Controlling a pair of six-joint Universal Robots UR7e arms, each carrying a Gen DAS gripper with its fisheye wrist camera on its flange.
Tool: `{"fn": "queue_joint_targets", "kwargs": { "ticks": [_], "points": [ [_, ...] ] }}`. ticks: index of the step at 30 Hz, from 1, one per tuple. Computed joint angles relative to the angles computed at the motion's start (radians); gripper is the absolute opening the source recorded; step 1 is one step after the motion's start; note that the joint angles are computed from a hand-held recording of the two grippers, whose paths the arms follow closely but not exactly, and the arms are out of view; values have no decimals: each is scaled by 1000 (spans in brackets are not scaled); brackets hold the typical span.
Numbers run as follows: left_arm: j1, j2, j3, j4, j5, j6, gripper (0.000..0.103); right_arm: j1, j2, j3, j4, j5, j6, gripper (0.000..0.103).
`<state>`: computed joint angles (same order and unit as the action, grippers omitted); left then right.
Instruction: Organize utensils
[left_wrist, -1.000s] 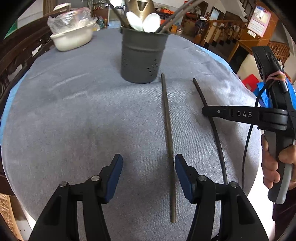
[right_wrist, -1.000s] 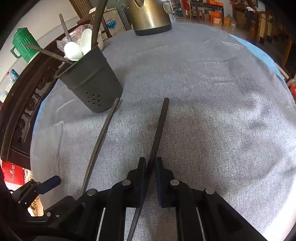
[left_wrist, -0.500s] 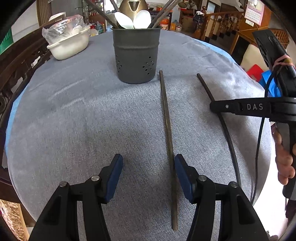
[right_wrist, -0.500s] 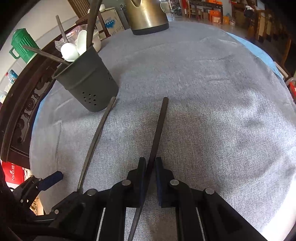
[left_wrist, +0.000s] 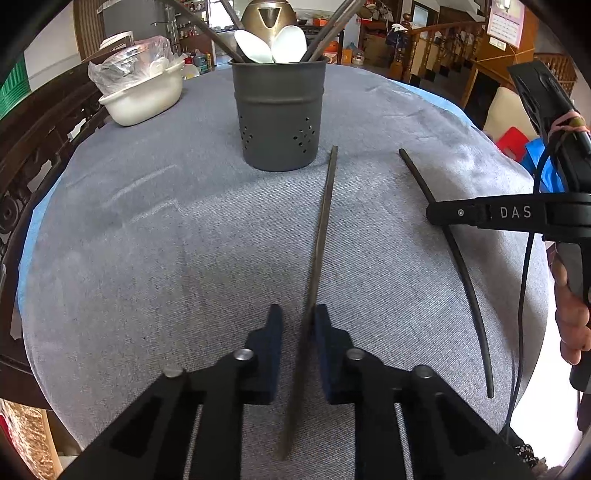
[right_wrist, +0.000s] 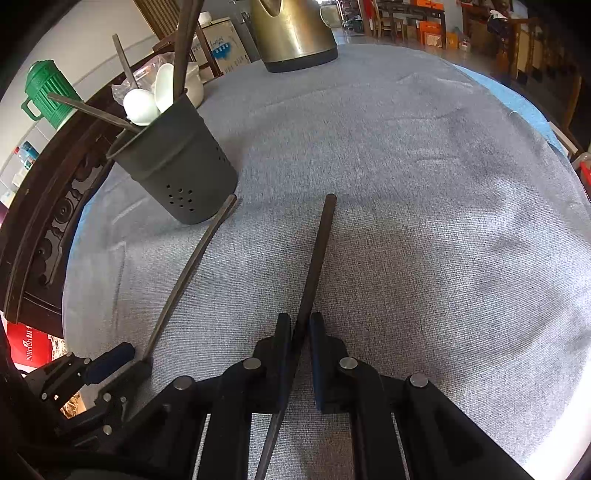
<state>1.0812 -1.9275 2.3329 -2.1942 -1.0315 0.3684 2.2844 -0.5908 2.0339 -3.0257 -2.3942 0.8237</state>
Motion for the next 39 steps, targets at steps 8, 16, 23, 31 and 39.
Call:
{"fn": "queue_joint_targets", "kwargs": {
  "ticks": [8, 16, 23, 31, 39],
  "points": [
    [40, -36, -28, 60, -37, -14, 7, 0, 6, 0, -5, -2, -1, 11],
    [101, -91, -65, 130, -59, -39, 5, 0, 7, -1, -9, -2, -4, 11],
    [143, -67, -111, 151, -63, -104, 5, 2, 7, -2, -13, -2, -10, 11],
    [110, -49, -108, 184, -105, -112, 10, 6, 23, -34, 15, -10, -23, 12],
    [135, -18, -141, 145, -137, -85, 23, 1, 71, -96, -37, 66, -162, 13]
  ]
}}
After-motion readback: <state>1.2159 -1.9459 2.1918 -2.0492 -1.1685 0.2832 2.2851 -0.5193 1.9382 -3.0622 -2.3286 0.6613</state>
